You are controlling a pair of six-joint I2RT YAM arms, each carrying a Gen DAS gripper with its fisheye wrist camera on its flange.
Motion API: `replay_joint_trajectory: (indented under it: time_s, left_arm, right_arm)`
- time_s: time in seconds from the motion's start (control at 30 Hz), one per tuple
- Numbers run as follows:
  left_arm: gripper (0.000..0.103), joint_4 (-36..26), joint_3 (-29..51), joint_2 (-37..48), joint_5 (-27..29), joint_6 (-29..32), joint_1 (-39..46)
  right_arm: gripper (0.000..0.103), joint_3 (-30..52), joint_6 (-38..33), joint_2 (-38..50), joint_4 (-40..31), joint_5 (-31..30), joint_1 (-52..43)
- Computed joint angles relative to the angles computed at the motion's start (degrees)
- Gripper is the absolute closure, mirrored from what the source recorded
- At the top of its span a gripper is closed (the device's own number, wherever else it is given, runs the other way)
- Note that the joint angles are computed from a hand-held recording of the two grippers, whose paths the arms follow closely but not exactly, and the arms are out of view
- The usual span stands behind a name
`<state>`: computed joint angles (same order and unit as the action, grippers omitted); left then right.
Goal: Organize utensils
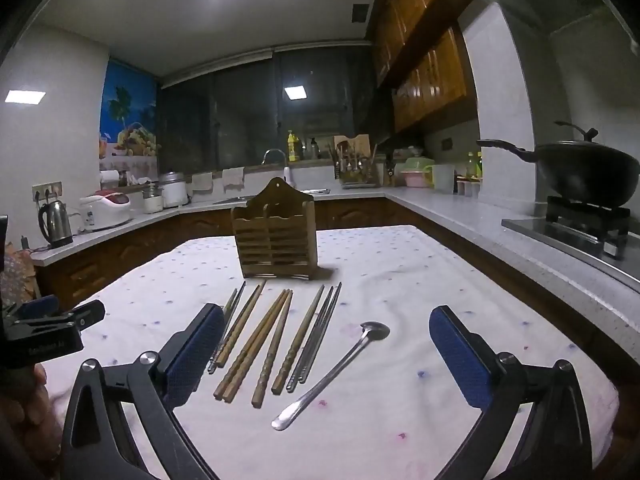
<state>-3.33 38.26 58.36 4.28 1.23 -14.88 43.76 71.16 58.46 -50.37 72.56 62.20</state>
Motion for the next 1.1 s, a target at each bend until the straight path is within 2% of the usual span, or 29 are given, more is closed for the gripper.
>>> replay_joint_trajectory:
  time_s: [0.83, 1.1]
  left_arm:
    - [0.000, -0.3, -0.4, -2.8, -1.3, 0.5, -1.4]
    - [0.000, -0.6, 0.4, -2.4, 0.3, 0.9, -0.2]
  right_arm:
    - [0.000, -1.6, -1.1, -1.3, 3.3, -1.5, -0.1]
    - [0.000, -1.3, -1.5, -1.2, 3.6, -1.7, -0.4]
